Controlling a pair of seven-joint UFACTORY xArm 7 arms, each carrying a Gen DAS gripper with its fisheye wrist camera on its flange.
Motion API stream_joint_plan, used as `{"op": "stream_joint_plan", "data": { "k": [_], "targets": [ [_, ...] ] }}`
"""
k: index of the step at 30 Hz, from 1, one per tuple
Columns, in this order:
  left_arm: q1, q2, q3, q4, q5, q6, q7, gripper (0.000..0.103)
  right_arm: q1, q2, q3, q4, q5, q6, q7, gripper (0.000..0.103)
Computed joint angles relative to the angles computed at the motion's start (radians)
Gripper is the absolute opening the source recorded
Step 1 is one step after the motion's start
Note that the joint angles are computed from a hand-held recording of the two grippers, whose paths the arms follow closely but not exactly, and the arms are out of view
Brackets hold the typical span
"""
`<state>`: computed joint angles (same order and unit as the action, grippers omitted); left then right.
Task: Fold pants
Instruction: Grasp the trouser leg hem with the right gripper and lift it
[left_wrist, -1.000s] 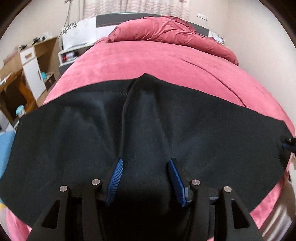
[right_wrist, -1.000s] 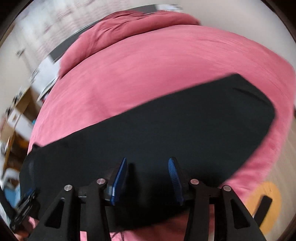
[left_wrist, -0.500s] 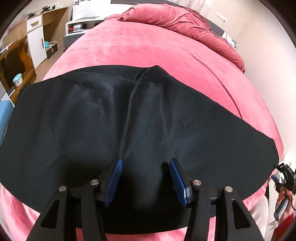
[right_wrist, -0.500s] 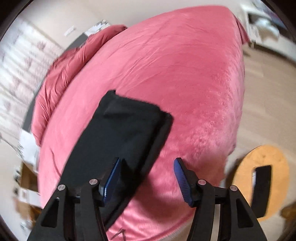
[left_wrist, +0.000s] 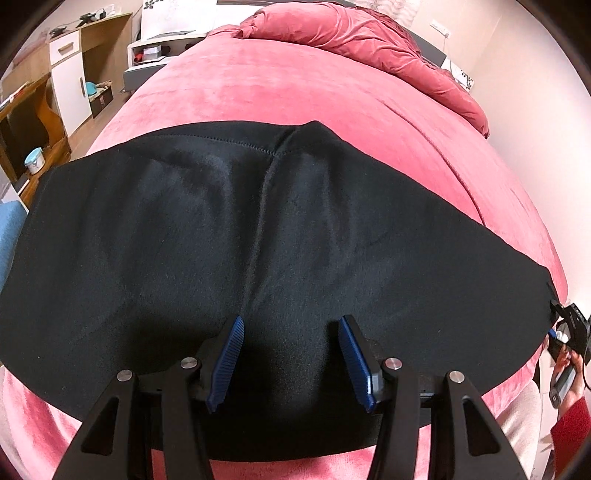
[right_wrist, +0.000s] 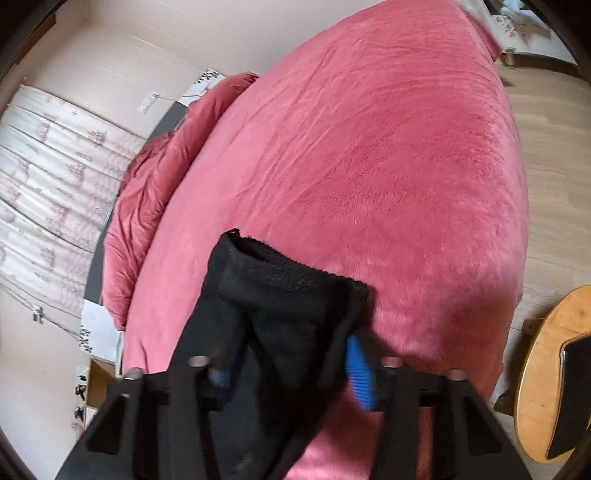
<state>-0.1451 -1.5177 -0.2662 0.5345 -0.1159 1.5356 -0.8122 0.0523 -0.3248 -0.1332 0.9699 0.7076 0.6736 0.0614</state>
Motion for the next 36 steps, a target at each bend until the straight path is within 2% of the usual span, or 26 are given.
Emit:
{"op": "stream_joint_plan", "data": {
  "k": [1,2,5,9,15,21,24,28,31,36],
  "targets": [
    [0.0,0.002,0.002,0.002,-0.001,0.001,-0.001,0.055,-0.002,0.01,0.003,0.017,-0.008,0.016,0.017,0.029],
    [0.001,0.001,0.005,0.003,-0.003,0.001,-0.003,0.055,-0.001,0.005,0.005,0.018,-0.006,0.019,0.021,0.026],
    [0.0,-0.008,0.025,0.0,-0.001,-0.004,0.002,0.055,0.012,-0.036,0.013,0.019,0.011,-0.005,0.027,0.023],
    [0.006,-0.042,0.05,0.004,-0.011,0.005,0.002,0.055,0.029,-0.092,0.037,0.053,-0.038,0.006,0.089,0.022],
    [0.038,-0.114,0.09,0.008,-0.012,0.03,0.007,0.055,0.07,-0.13,0.112,0.196,-0.192,0.042,0.208,0.021],
    [0.084,-0.197,0.135,-0.004,-0.025,0.068,-0.005,0.055,0.116,-0.095,0.242,0.378,-0.418,0.095,0.297,0.021],
    [0.108,-0.244,0.153,-0.001,-0.024,0.1,-0.012,0.055,0.156,-0.07,0.314,0.444,-0.519,0.121,0.309,0.021],
    [0.139,-0.285,0.172,0.006,-0.03,0.134,-0.021,0.055,0.224,-0.041,0.377,0.457,-0.585,0.1,0.322,0.021],
    [0.159,-0.304,0.185,0.0,-0.034,0.142,-0.026,0.055,0.3,-0.031,0.401,0.425,-0.577,0.055,0.298,0.022],
    [0.182,-0.336,0.211,-0.011,-0.047,0.154,-0.04,0.055,0.396,0.009,0.445,0.384,-0.589,0.063,0.262,0.022]
  ]
}}
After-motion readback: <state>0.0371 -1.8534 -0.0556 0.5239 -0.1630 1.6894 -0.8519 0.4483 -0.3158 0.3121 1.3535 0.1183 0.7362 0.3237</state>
